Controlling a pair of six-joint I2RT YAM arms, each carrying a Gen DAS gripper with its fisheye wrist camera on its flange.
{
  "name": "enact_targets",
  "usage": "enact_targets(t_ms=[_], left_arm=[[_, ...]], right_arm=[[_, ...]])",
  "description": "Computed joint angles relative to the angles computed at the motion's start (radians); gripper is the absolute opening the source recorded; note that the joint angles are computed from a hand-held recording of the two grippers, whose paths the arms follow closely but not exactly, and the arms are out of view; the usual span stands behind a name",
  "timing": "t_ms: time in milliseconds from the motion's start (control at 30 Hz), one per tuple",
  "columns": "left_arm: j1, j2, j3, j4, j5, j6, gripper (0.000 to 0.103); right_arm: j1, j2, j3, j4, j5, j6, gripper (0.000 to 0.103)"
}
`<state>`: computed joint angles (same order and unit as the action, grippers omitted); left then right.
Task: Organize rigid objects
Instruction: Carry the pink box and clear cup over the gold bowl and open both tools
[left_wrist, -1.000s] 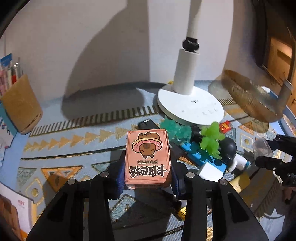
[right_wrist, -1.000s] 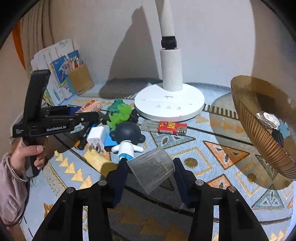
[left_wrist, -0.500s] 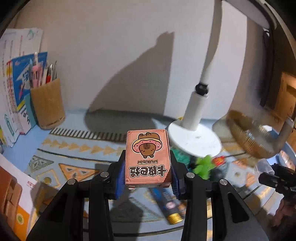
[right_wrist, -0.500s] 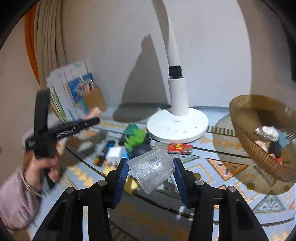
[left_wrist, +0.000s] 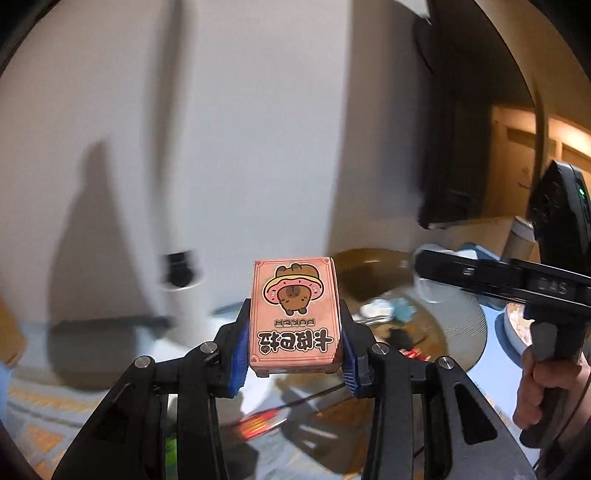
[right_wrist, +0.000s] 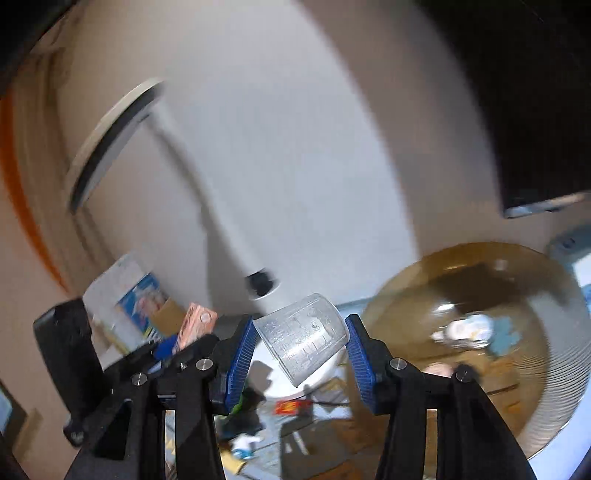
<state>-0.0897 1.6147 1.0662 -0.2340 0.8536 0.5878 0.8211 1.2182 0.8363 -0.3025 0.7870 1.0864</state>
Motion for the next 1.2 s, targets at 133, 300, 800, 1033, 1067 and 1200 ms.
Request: enact_targets(t_ms=[133, 300, 800, 1033, 1067, 1200], left_arm=[[-0.181, 0.056, 0.029, -0.011, -0.141, -0.04, 0.037], [-0.313, 0.128, 0.035, 0.035, -0.249, -0.093, 0.037], [-0.3, 0.056, -0.01, -0.06, -0.213, -0.022, 0.102], [-0.174, -0.019, -0.038, -0.12, -0.191, 0.043, 0.102], [-0.148, -0.012, -0.026, -0.132, -0.187, 0.055, 0.102], [0.01, 0.019, 0.03, -0.206, -0.163, 0.117, 0.102]], right_arm=[[-0.11, -0.12, -0.099, -0.086, -0.082, 0.086, 0.048], [-0.206, -0.194, -0.178, -0.151, -0.174, 0.142, 0.048], [-0.212, -0.299, -0.241, -0.087, -0.212, 0.176, 0.103], [-0.108, -0.194, -0.136, -0.097, -0.152, 0.22, 0.103], [-0.081, -0.163, -0.104, -0.115, -0.132, 0.235, 0.103], [-0.01, -0.03, 0.005, -0.125, -0.106, 0.247, 0.103]])
